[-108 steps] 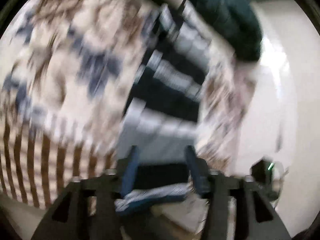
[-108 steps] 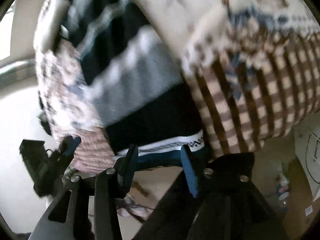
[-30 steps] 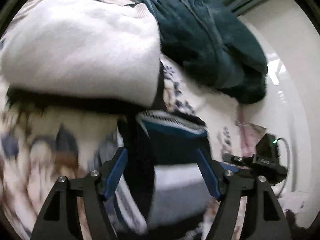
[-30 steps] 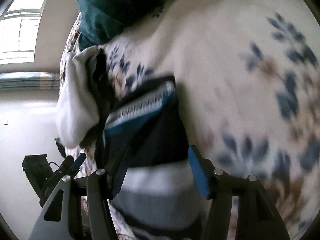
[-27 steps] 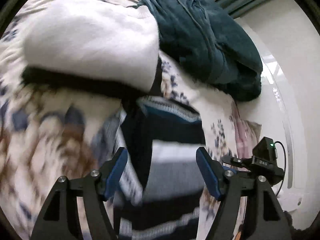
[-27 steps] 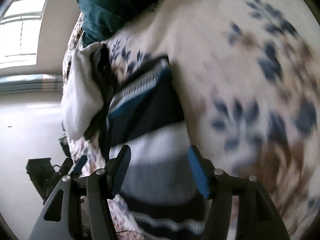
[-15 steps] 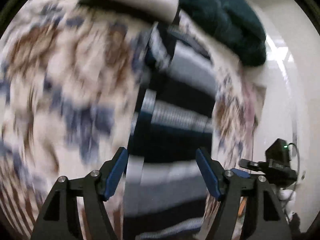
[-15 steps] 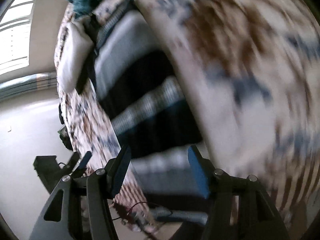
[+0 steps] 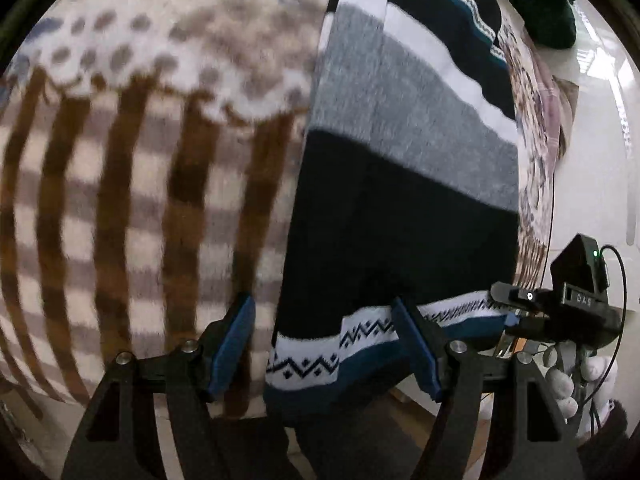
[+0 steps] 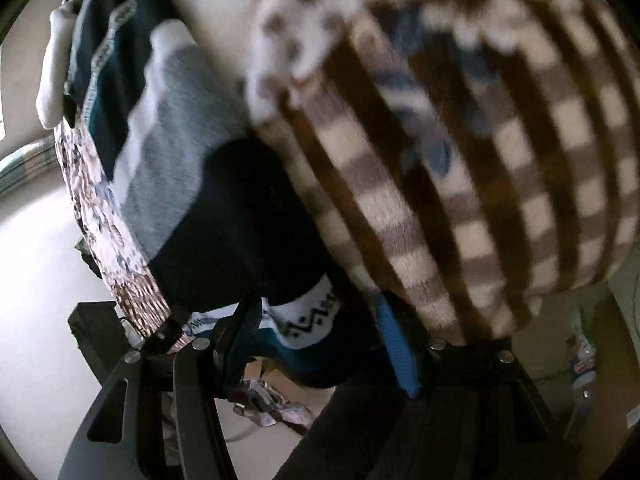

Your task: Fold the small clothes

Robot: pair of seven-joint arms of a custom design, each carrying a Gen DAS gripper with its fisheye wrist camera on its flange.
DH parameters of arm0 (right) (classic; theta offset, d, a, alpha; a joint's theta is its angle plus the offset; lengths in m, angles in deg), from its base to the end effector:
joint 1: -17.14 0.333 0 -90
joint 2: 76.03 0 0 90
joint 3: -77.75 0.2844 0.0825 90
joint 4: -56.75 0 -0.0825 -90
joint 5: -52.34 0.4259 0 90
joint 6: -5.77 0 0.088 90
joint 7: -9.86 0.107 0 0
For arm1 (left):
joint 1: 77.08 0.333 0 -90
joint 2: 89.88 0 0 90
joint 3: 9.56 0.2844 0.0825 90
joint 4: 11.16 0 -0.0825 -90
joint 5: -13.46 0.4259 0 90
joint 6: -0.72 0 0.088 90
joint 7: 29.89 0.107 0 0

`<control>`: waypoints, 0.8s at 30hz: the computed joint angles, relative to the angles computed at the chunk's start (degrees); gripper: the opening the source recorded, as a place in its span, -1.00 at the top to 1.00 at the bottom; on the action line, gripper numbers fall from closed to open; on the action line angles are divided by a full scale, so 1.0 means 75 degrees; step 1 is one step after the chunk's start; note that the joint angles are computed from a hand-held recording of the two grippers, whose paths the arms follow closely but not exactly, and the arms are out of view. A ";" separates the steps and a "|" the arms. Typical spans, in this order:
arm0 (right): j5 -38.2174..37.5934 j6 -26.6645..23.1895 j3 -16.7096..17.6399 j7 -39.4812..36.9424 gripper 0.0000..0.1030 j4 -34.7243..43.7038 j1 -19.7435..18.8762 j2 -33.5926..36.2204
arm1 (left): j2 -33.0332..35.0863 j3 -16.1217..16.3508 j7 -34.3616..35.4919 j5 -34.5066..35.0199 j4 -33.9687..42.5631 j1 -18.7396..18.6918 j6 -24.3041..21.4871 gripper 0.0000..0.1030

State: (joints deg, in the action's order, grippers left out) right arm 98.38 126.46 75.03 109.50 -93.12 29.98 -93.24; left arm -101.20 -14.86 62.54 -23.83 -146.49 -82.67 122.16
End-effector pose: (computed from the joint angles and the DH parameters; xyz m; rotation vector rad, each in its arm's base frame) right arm 0.4243 0.1117 0.2891 -1.4311 2.3828 0.9383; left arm 0.4983 -0.1233 0.3542 2.0170 -1.7705 0.4308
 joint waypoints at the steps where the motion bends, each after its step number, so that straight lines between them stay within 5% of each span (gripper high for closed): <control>1: 0.0143 0.0066 0.0009 -0.0132 -0.19 -0.0024 0.0059 0.0059 | 0.0009 -0.0010 0.0073 -0.0044 -0.0022 -0.0021 0.0077 -0.34; 4: 0.0582 0.0425 0.0109 -0.0317 -0.14 -0.0142 0.0217 0.0053 | -0.0081 -0.0004 0.0168 -0.0266 -0.0153 -0.0055 0.0332 -0.29; 5: 0.0664 0.0582 0.0134 -0.0351 0.00 -0.0109 0.0261 0.0075 | -0.0224 0.0008 0.0280 -0.0463 -0.0290 -0.0093 0.0506 0.23; 6: 0.0594 0.0749 0.0201 -0.0387 0.51 -0.0184 0.0301 -0.0069 | -0.0357 0.0027 0.0420 -0.0613 -0.0376 -0.0136 0.0637 0.71; 7: 0.0561 0.0869 0.0233 -0.0366 0.68 -0.0178 0.0349 -0.0134 | -0.0556 0.0050 0.0480 -0.0595 -0.0494 -0.0149 0.0636 0.85; 16: 0.0582 0.1290 -0.0001 -0.0431 0.74 -0.0024 0.0673 -0.1214 | -0.1379 0.0515 0.0668 -0.1310 -0.0349 -0.0326 0.1149 0.85; 20: 0.0720 0.1725 -0.0109 -0.0520 0.74 0.0602 0.0748 -0.1042 | -0.0645 0.0714 0.1114 -0.2059 0.0674 -0.0334 0.1265 0.85; 24: 0.0947 0.2082 -0.0190 -0.0992 0.74 0.1734 0.0743 -0.0160 | 0.0541 0.0432 0.1288 -0.2249 0.2033 -0.0151 0.1635 0.85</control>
State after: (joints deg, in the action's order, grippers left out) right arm 105.48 142.08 73.61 102.06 -80.11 35.55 -94.44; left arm -97.14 -11.62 72.20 -40.70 -131.24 -83.81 134.43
